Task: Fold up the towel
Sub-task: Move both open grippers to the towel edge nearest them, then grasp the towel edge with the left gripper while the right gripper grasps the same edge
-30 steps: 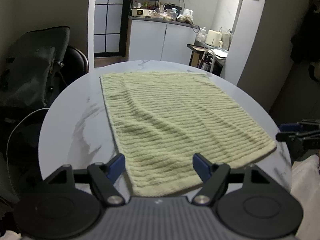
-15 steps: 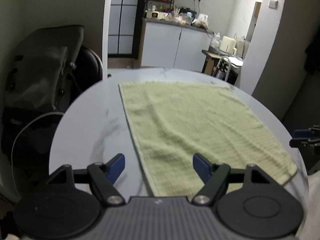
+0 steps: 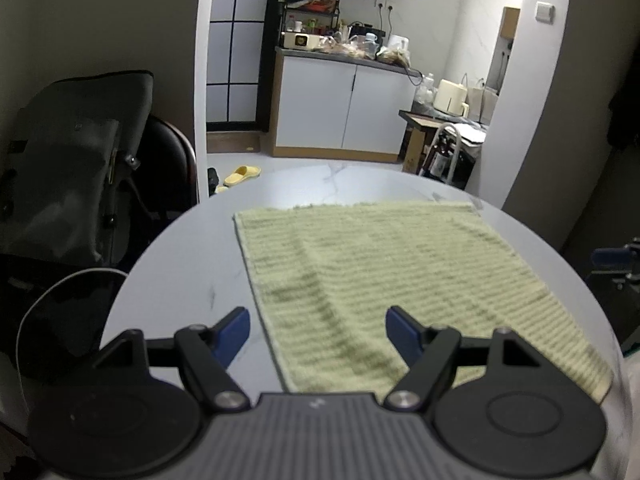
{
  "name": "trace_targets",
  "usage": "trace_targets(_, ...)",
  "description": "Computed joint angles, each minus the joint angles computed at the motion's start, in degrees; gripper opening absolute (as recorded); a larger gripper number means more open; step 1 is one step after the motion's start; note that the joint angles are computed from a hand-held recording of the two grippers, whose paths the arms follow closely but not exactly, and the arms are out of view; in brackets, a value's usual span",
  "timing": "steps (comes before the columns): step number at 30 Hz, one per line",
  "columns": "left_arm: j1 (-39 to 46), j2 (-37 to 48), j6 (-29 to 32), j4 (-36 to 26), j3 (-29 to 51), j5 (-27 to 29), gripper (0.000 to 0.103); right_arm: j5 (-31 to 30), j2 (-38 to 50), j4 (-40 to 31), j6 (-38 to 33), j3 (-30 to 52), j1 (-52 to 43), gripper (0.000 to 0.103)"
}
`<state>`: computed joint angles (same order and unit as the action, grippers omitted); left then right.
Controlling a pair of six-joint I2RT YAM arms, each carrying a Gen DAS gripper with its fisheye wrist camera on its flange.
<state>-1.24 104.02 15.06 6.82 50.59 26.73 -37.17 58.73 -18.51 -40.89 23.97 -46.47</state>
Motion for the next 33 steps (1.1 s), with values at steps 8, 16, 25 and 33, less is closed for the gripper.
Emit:
trace_targets(8,-4.53,6.82,-2.99,-1.98,8.33,-3.07,0.078,0.25,2.57,-0.35,1.27,4.92,0.47,0.059)
trace_targets(16,-6.15,13.29,-4.86,-4.37,17.01,-6.10,0.078,4.94,5.32,0.98,1.79,7.93,6.16,0.059)
trace_targets(25,-4.45,18.72,-3.77,-10.49,26.69,-8.57,0.078,11.07,15.97,5.96,6.08,12.87,13.89,0.059)
trace_targets(33,-2.30,22.93,-1.64,-14.59,32.45,-4.98,0.078,14.28,24.24,9.56,7.61,15.69,18.95,0.059)
